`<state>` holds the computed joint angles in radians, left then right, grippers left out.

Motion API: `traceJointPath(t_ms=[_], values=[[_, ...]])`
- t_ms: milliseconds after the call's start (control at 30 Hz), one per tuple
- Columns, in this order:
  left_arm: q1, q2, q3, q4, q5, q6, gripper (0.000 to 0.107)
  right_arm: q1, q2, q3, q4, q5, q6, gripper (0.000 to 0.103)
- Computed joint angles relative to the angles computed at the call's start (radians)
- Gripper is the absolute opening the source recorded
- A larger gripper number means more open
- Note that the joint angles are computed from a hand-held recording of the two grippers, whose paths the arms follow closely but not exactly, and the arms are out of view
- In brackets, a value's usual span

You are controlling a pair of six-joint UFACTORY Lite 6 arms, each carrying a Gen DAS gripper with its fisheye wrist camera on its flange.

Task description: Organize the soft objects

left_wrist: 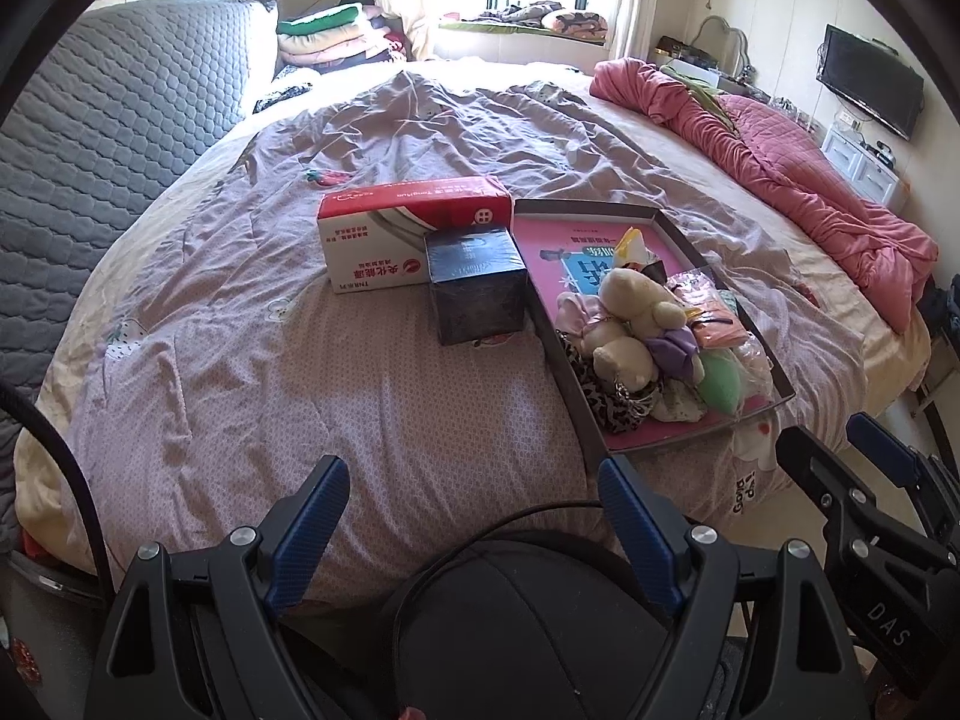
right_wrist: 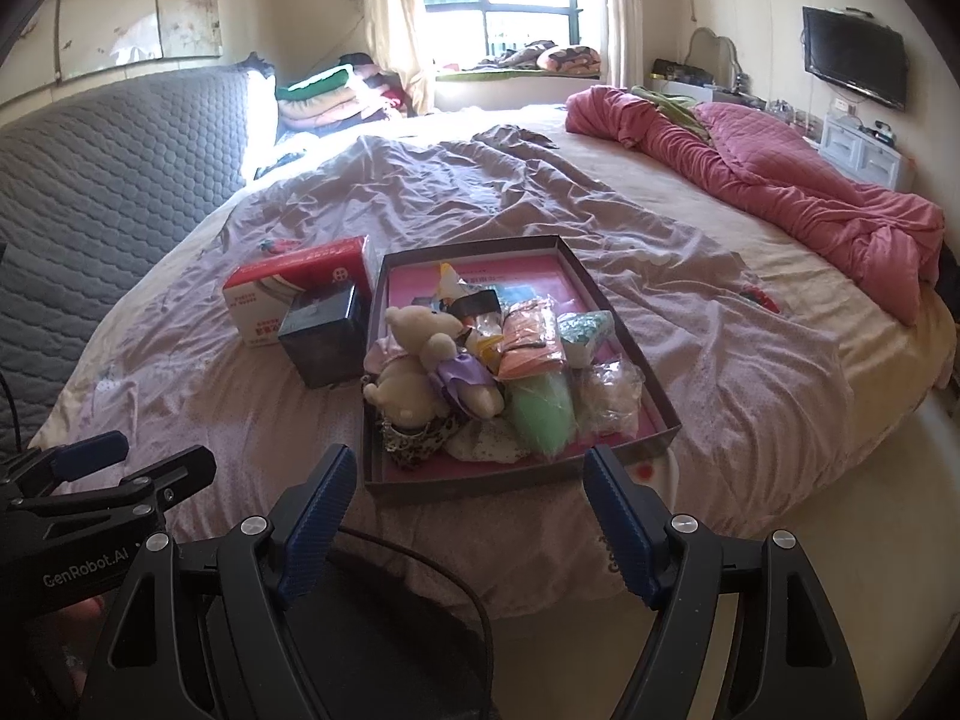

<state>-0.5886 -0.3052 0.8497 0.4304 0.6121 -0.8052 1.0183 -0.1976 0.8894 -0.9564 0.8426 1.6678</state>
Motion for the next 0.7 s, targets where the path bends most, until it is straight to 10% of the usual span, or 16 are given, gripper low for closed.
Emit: traceJointPath(t_ms=[700], values=[[-0.011, 0.014, -0.002, 0.004, 0.009, -0.001, 0.084, -0.017, -0.007, -0.014, 0.014, -0.025, -0.011, 0.079]])
